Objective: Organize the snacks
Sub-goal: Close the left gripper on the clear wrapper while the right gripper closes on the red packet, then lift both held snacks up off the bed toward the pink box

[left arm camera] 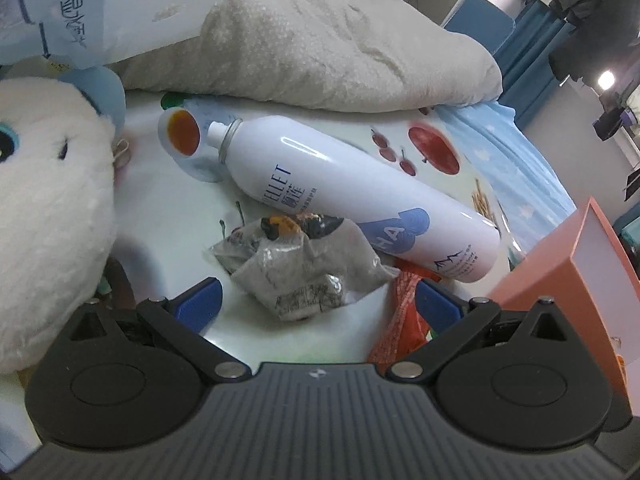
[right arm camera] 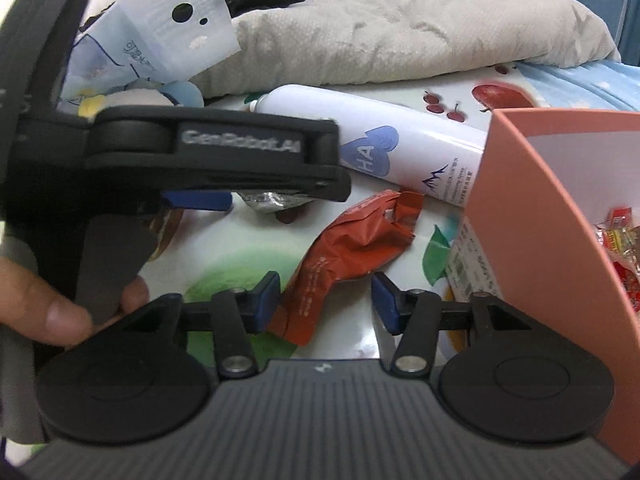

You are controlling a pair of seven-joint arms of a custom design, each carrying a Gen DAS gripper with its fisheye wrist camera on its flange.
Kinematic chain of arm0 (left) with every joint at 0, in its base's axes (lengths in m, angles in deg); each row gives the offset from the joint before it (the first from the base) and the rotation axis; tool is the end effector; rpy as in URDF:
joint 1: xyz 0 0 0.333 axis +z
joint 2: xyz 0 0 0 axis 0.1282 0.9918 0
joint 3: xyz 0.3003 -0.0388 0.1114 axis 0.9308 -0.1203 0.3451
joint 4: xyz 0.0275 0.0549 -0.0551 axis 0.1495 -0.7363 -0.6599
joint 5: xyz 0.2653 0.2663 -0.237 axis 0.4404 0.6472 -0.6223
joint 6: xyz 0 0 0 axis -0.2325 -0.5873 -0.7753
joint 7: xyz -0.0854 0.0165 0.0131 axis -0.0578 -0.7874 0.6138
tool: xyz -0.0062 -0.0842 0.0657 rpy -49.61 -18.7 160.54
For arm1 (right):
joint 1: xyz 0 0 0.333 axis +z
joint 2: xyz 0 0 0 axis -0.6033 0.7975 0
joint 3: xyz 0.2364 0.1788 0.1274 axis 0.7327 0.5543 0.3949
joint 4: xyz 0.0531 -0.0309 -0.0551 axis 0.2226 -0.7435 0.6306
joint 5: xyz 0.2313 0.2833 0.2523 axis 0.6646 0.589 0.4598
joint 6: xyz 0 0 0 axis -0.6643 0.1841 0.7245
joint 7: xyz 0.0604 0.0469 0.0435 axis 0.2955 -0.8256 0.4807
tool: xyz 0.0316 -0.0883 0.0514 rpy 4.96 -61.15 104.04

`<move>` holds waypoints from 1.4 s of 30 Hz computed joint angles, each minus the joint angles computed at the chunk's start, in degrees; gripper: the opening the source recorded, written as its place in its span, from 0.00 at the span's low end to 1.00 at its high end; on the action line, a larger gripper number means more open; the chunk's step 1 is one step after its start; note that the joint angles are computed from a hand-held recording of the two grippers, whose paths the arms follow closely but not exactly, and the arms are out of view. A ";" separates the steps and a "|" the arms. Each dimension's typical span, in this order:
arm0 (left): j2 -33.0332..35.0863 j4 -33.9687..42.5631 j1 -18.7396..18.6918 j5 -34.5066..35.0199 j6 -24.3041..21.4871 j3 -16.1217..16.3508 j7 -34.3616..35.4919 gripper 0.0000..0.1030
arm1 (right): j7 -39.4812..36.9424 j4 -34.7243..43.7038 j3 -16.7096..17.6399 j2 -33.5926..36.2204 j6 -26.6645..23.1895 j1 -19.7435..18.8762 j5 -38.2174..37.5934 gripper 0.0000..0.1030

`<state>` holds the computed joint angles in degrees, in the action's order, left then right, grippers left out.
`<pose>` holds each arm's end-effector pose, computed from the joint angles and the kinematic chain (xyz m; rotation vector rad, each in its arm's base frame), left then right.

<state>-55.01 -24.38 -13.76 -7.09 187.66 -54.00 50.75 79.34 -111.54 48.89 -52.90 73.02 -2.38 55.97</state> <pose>0.6078 -0.3672 0.4386 -2.0857 1.8110 -1.0383 0.5344 0.4700 0.4535 -1.9697 1.4620 -0.3862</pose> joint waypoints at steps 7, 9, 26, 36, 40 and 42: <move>0.59 0.48 -2.00 4.31 1.02 2.76 -5.60 0.99 | 1.44 -0.12 -0.24 -0.77 -1.81 0.56 -2.68 0.39; 0.85 1.13 -2.87 6.84 0.32 3.67 -8.17 0.99 | 1.43 -0.40 -0.04 -1.15 -2.32 0.46 -2.94 0.38; -1.98 0.81 -2.83 17.78 -6.18 1.91 -19.10 0.64 | -5.37 -6.71 2.93 -6.79 -2.37 -1.83 1.73 0.37; -10.35 -6.85 -1.60 18.69 -10.93 -2.53 -27.24 0.64 | -12.38 -11.55 4.87 -12.01 -1.16 -3.34 8.66 0.15; -14.45 -10.32 -1.04 19.45 -13.25 -4.92 -32.20 0.64 | -15.60 -14.11 5.42 -14.12 -1.11 -3.75 12.20 0.14; -16.75 -12.27 -0.72 19.03 -14.13 -6.24 -34.59 0.64 | -16.01 -16.01 5.69 -15.98 -1.26 -3.87 12.69 0.14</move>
